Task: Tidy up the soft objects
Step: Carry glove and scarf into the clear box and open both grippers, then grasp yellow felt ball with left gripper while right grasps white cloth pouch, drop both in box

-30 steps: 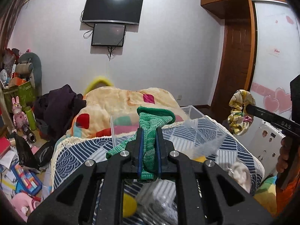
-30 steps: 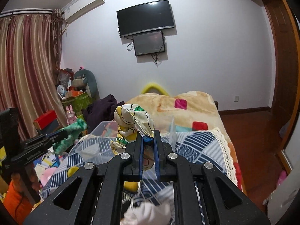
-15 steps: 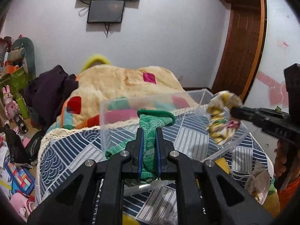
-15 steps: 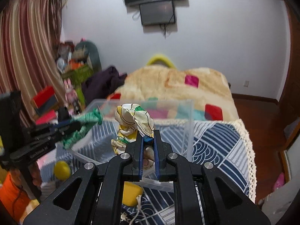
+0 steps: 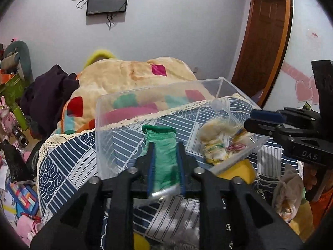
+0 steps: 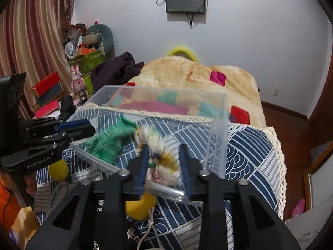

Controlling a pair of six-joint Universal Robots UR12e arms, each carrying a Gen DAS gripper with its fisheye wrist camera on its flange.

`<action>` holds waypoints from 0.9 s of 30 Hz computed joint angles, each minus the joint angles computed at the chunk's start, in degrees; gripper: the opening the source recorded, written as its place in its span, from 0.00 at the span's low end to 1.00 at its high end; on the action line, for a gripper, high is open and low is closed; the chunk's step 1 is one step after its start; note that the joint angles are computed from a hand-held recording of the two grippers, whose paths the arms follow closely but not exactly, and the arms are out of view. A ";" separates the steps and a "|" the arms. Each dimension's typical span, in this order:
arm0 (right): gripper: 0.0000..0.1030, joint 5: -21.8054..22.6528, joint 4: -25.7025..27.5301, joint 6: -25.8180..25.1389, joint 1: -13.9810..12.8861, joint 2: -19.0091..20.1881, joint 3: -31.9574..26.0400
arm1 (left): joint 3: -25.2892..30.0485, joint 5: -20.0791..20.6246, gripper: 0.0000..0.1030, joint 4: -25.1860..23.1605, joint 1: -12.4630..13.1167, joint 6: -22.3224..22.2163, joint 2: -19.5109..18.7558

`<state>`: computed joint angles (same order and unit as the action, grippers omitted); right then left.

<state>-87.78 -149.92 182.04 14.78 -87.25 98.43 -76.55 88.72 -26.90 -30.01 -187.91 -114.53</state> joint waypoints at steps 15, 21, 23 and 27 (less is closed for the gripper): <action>0.79 -2.69 -12.37 2.23 0.86 -5.07 5.22 | -8.65 6.02 0.84 9.79 -1.13 -1.21 6.57; 0.79 -6.14 -13.08 2.84 1.88 -6.57 8.08 | -12.14 8.49 0.87 9.96 -1.54 -1.48 8.18; 0.79 -6.71 -12.11 3.36 1.97 -6.88 8.87 | -13.17 8.23 0.87 9.37 -1.42 -2.35 8.60; 0.79 -7.93 -10.14 4.61 2.27 -7.25 10.14 | -14.75 9.35 0.87 7.98 -1.49 -3.78 8.94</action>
<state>-95.71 -160.06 186.66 17.05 -94.50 108.57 -91.30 98.07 -18.92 -31.50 -191.69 -105.59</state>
